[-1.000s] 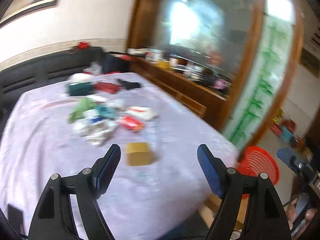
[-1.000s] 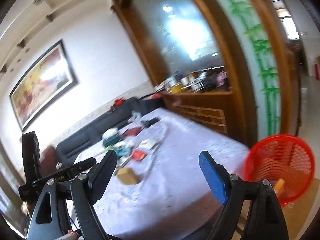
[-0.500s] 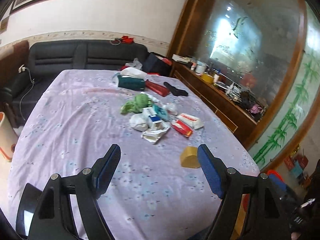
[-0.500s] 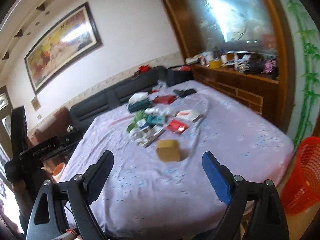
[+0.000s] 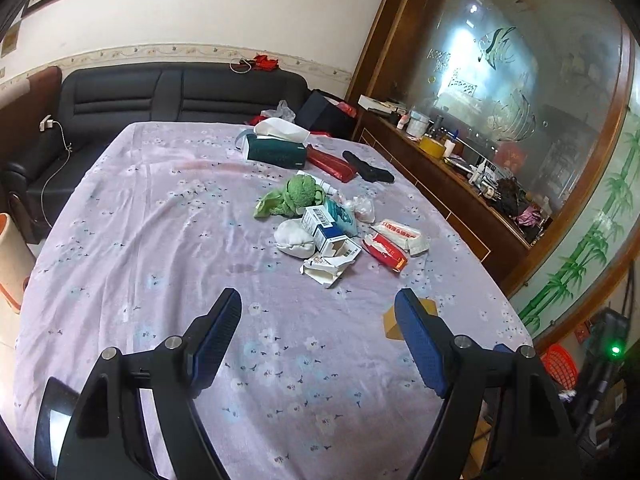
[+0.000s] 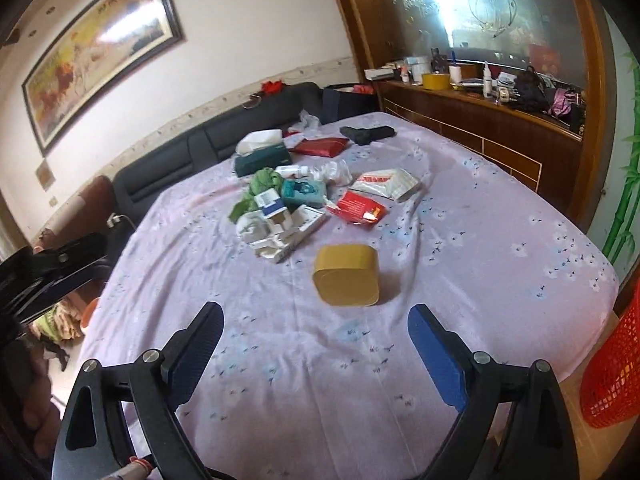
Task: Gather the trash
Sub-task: 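Move both tools back over the table, then grasp the yellow oval container with the right tool while the left tool grasps the blue-white medicine box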
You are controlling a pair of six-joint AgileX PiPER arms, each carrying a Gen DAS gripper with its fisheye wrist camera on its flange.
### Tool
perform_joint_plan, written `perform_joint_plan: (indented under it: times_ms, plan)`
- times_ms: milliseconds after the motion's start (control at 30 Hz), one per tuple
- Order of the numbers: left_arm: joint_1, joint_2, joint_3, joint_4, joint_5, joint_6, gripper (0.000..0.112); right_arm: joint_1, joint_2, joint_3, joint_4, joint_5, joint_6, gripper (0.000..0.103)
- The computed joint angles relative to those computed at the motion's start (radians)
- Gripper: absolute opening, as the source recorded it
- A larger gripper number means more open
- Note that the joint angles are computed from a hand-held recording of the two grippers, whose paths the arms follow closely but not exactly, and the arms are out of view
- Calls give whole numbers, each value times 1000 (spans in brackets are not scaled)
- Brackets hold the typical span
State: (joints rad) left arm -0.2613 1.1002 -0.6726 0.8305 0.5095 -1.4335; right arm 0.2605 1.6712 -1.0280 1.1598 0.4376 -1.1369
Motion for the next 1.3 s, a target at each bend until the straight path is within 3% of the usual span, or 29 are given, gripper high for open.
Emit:
perform_joint_plan:
  times_ms: [133,267,433,567,600,667,733,933,1000,1033,1133,1200,1300]
  plan:
    - [65,52,-17,-53,-54,71,78,47,90,-69,-46,-74,68,96]
    - [146,119,-41,-143,-128,174,78,107,199,-161,-222,-142,272,96]
    - [219,254,-129,-319,-180,370,78,148,342,-325,-636,-142,718,96]
    - [270,388,-255,-568,-194,621,78,141,409,-404,-649,-109,722,95]
    - [278,424,-295,-617,-188,669,78,142,419,-415,-675,-110,744,87]
    - [307,512,-400,-800,-156,857,78,125,439,-442,-608,-83,677,73]
    - [326,592,-496,-900,-134,964,77,102,456,-464,-519,-54,591,71]
    - [324,840,-816,-793,7,919,77,37,451,-466,-281,-7,351,71]
    - [325,946,-963,-775,96,915,75,21,436,-454,-223,-5,288,71]
    - [324,979,-1010,-772,126,916,70,14,427,-445,-190,-7,252,71]
    - [324,1140,-1251,-784,312,945,57,-2,406,-423,-116,-14,176,71]
    - [310,1209,-1353,-688,399,863,47,-14,403,-422,-91,-6,153,71]
    - [318,1228,-1373,-679,420,843,43,-32,403,-425,-63,14,131,71]
